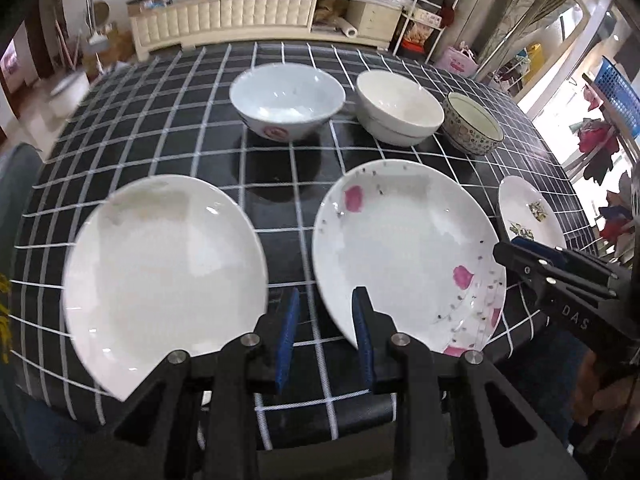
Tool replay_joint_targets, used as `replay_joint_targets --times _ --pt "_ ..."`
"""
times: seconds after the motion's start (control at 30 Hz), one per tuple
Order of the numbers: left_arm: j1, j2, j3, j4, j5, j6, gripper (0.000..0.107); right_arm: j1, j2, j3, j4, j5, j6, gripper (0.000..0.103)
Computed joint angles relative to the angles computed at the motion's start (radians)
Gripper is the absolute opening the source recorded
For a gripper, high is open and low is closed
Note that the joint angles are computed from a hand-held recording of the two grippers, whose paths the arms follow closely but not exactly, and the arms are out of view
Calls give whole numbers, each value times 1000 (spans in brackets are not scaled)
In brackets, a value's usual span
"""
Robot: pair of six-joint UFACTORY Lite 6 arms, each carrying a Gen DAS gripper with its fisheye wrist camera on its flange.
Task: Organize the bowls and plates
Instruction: 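Grasp the pink-flower plate rim with the right gripper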
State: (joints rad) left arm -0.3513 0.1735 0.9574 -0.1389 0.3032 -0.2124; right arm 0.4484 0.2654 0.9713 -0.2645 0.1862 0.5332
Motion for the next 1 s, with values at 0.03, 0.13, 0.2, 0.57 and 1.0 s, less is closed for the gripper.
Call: replay_joint_targets --times 0.03,0.13,0.2,0.57,1.0 --pt "-1 23 16 -19 -1 14 25 -9 5 3 25 -2 -30 31" --pt "-14 82 64 5 4 -10 25 -27 28 16 82 -4 -94 31" --pt "-18 102 86 27 13 -25 25 -39 47 28 139 -6 -155 31" --pt "-29 237 200 113 39 -92 25 -69 147 86 335 1 -358 31" --pt "-30 287 217 172 25 -139 13 -52 180 93 333 -1 -347 30"
